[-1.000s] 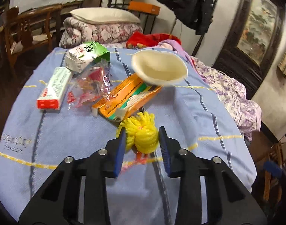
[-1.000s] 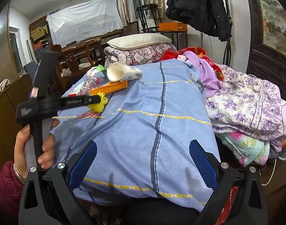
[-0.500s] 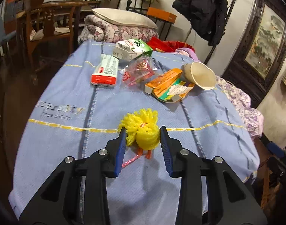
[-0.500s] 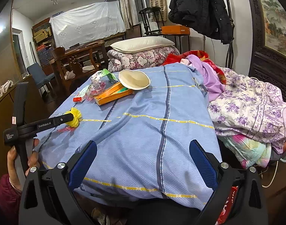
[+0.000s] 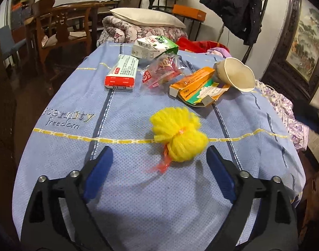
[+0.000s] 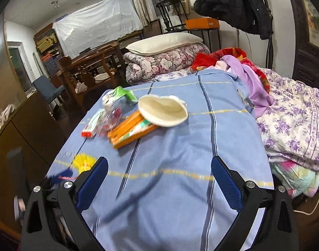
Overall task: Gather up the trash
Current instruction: 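Grasp the white paper cup with the right tool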
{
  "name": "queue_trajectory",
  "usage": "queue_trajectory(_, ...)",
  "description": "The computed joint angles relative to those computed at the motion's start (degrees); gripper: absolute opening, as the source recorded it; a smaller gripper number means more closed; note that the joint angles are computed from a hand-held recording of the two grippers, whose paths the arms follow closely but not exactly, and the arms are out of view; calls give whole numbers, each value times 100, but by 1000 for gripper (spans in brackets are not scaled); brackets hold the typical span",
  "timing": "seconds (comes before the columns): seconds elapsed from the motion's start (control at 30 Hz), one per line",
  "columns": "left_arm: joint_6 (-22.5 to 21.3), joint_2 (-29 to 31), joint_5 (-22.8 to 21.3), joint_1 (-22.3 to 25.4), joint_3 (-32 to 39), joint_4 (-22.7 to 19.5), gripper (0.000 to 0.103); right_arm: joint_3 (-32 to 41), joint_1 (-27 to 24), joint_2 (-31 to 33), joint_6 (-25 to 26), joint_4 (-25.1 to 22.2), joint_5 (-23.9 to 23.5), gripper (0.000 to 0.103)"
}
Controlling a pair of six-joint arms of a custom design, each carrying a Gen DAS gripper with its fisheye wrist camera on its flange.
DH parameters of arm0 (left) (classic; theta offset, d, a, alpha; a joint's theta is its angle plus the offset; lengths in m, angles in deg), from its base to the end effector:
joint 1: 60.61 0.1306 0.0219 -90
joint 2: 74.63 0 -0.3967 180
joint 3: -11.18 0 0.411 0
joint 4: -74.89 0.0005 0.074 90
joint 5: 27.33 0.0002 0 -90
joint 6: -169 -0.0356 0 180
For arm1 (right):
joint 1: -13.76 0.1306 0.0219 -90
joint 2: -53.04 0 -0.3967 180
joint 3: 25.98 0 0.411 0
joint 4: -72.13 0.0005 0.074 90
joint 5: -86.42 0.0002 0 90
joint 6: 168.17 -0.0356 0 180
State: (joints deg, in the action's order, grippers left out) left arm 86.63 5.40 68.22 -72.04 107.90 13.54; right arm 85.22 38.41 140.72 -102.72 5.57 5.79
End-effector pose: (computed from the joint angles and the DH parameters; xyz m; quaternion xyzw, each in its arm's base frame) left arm 0.4154 -0.0880 0.5623 0.0492 0.9205 -0.1078 0.3723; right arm 0.4228 0.1871 0.6164 0.0317 0.9142 0.0972 0.3922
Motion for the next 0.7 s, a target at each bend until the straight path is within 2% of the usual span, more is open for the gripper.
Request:
queue_trajectory(0.13, -62, 13, -312, -145, -19, 23, 93, 505, -194, 427, -218, -170, -179, 97)
queue_trajectory(0.27, 159, -20, 63, 8, -68, 146, 95, 1148, -346, 944, -446, -400, -399, 97)
queue_trajectory(0.33, 291, -26, 174, 55, -75, 198, 96, 1622, -356, 1292, -432, -570, -331, 97)
queue_trajectory(0.5, 447, 28, 92, 55, -16, 229, 96, 2807, -286, 2170, -54, -1122, 85, 97)
queue_trajectory(0.57, 484, 60, 107, 84, 11, 245, 96, 3133, -274, 2466, 34, -1345, 159, 97)
queue_trajectory(0.7, 517, 133, 181, 143, 72, 262, 96, 3320, -303, 2743, 21, -1577, 185, 97)
